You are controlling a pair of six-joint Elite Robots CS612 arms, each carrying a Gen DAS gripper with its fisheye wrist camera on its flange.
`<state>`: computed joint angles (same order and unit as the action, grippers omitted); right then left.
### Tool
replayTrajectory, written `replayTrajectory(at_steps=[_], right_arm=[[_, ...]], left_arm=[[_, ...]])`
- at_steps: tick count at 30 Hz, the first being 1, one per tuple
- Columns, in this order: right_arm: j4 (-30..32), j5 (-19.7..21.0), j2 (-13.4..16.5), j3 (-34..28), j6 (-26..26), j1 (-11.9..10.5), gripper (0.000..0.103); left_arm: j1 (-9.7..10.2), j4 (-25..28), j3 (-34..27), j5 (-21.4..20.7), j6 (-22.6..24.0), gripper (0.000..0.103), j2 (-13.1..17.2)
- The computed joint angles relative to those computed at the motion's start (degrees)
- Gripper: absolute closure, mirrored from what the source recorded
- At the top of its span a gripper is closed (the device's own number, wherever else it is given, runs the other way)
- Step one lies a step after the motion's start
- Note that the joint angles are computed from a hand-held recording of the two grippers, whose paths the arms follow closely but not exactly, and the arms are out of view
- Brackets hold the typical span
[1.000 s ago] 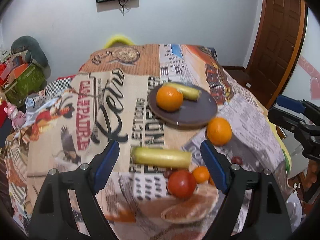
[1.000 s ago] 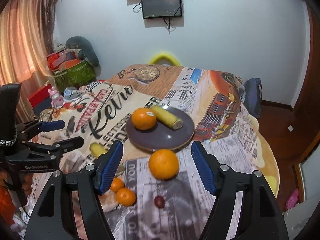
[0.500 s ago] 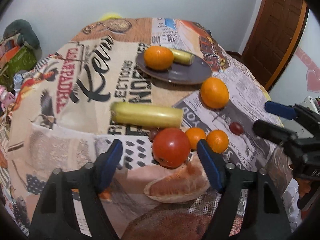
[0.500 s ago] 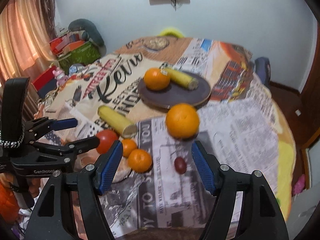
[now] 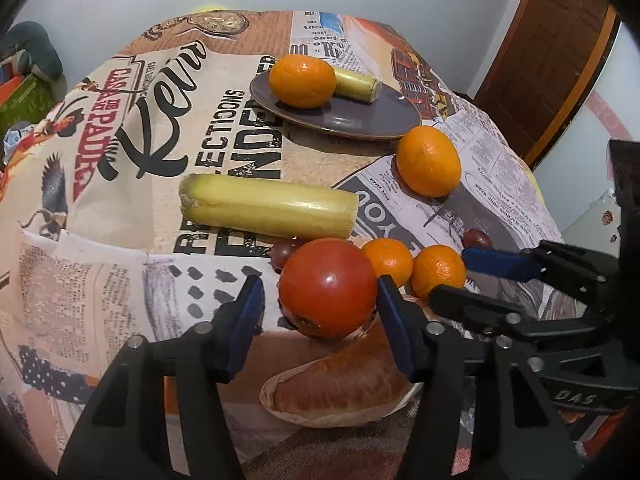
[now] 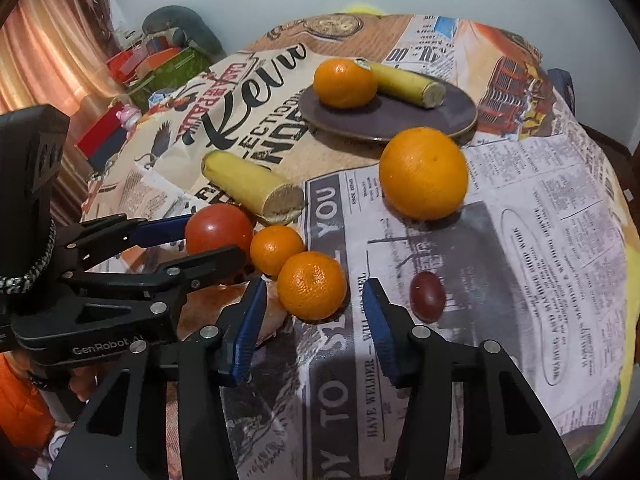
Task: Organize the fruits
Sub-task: 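Grasp the red tomato with the left tool while the right tool grasps the tangerine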
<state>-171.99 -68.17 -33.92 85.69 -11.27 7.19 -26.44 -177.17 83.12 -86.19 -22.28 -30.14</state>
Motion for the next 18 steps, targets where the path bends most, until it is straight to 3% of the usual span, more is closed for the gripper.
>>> replayTrajectory(at_steps=[5, 18], right_arm=[[1.4, 2.1, 0.7, -0.9, 1.1, -0.3, 0.067], [-4.8, 0.7, -0.3, 0.6, 3.3, -1.0, 0.068]], left_arm=[[-0.2, -0.5, -0.1, 0.3, 0.9, 0.056, 0.1], [-0.24, -4.1, 1.8, 2.5, 0.8, 0.058, -1.7]])
